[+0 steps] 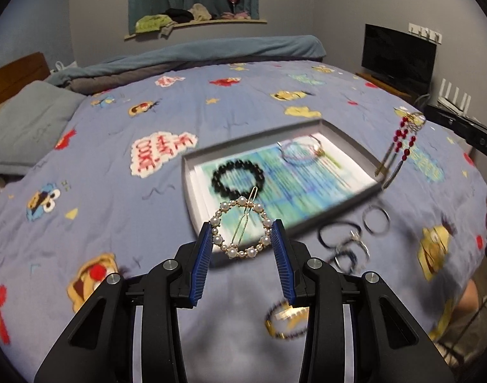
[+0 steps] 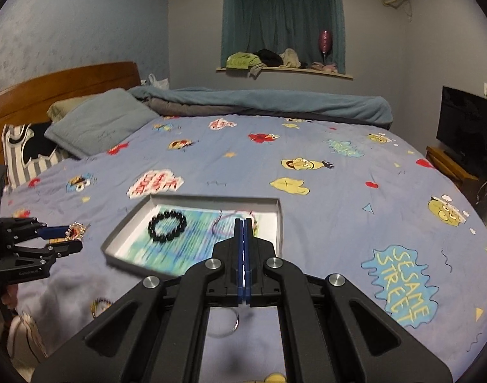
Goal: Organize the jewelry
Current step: 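Place pearl brooch and red earrings into the grey box, opening both tools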
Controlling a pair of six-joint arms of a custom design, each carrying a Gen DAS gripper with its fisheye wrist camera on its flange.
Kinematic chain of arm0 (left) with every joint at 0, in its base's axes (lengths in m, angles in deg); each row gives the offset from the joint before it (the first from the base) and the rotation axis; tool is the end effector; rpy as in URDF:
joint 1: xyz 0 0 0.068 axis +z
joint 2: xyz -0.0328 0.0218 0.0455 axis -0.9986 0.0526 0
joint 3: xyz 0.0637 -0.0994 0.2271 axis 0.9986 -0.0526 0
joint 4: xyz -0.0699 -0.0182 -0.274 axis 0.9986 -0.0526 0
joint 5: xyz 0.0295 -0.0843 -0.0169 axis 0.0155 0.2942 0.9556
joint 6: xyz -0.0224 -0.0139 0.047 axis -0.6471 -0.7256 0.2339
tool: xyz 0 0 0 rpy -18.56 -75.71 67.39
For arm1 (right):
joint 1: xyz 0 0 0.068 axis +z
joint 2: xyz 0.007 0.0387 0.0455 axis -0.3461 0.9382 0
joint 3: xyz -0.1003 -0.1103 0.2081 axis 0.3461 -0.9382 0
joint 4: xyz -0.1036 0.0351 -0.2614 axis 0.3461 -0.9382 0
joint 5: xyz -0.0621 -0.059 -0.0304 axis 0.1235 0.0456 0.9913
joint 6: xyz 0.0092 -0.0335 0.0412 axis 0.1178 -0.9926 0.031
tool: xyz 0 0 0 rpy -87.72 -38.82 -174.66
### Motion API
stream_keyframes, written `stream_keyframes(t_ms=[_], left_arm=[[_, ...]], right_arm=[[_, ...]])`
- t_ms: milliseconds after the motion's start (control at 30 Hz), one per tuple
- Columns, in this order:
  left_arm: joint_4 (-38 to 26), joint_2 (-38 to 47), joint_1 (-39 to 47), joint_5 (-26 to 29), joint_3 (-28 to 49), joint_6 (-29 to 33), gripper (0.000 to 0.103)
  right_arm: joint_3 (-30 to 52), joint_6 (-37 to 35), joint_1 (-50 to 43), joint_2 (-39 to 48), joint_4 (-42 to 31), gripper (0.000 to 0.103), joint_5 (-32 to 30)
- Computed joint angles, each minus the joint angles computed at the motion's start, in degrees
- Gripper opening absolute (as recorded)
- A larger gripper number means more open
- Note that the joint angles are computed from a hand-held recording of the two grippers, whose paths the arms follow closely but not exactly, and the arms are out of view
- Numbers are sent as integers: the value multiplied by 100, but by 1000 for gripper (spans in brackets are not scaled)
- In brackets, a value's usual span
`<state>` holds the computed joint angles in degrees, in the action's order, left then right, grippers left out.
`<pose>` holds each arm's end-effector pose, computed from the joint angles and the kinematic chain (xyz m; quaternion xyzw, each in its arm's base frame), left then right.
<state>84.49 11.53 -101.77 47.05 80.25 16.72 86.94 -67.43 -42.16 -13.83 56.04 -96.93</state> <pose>0.2861 -0.0816 0.1597 0.2345 0.8871 -0.0908 0.3869 0.1965 -0.0655 0.1944 0.0093 0.8599 0.0200 0.5101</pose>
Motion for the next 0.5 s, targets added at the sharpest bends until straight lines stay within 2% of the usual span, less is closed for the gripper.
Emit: stream_keyframes(t_ms=[167, 500], left_arm=[[69, 755, -75, -186, 717, -104, 39], [10, 1970, -178, -169, 1711, -307, 39]], right_arm=[[420, 293, 17, 875, 484, 0, 11], [678, 556, 521, 1780, 1213, 0, 353]])
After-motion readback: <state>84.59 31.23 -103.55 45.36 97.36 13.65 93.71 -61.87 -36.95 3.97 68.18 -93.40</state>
